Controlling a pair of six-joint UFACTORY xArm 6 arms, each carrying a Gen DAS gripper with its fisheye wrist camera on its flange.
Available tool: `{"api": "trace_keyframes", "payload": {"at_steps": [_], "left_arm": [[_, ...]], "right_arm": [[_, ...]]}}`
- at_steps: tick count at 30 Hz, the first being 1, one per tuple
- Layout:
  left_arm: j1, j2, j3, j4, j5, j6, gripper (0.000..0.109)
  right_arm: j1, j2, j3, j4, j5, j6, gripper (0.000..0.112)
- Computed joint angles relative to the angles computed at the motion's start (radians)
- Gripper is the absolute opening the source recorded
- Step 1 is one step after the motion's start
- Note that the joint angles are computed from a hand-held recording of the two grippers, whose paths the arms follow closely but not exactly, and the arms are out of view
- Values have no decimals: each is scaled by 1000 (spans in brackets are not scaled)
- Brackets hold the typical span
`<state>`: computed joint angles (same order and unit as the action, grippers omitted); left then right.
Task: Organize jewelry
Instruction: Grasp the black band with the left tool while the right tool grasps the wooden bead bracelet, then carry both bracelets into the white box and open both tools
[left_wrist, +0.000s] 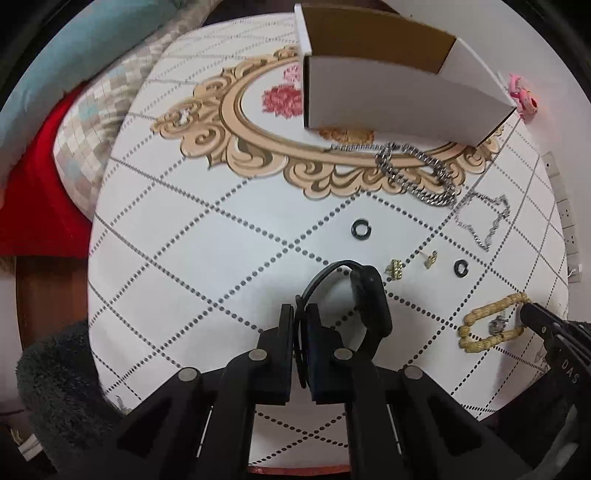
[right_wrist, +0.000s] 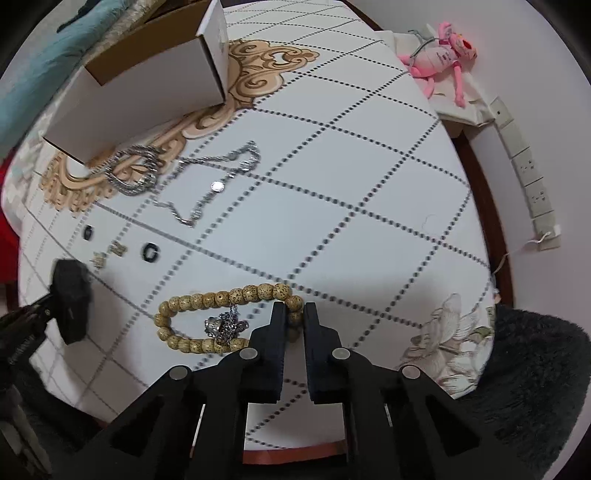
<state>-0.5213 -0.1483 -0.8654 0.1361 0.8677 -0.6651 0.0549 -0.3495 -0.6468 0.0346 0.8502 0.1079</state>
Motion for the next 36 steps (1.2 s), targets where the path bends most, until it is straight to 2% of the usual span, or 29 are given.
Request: {"api": "trace_keyframes", "payload": {"at_steps": [9,12,14,16,21,27,36], "left_arm": [[-28,-48,-73,29,43,-16,4],[-44,-32,-88,50,13,-32,4],[-46,-50,-112,50,27,-21,4],[-35,-38,-119,54,-1,-12,4],[-15,3,-218,30,-1,35,4],[40,106,-376,-3,3,90,4],[125,338,-649,-118,70,204,4]], "right_arm": [[7,-37,-73,164,39,-117,9],[8,-37,-108,200,54,-150,9],[11,-33,-134,221,61,-168,9],[12,-25,-173,249,78,-187,9],[-7,21,-296,320,107,-254,9],[-17,153,-519,388,137,-312,9],[-13,479,-899,406,233,-306,9]]}}
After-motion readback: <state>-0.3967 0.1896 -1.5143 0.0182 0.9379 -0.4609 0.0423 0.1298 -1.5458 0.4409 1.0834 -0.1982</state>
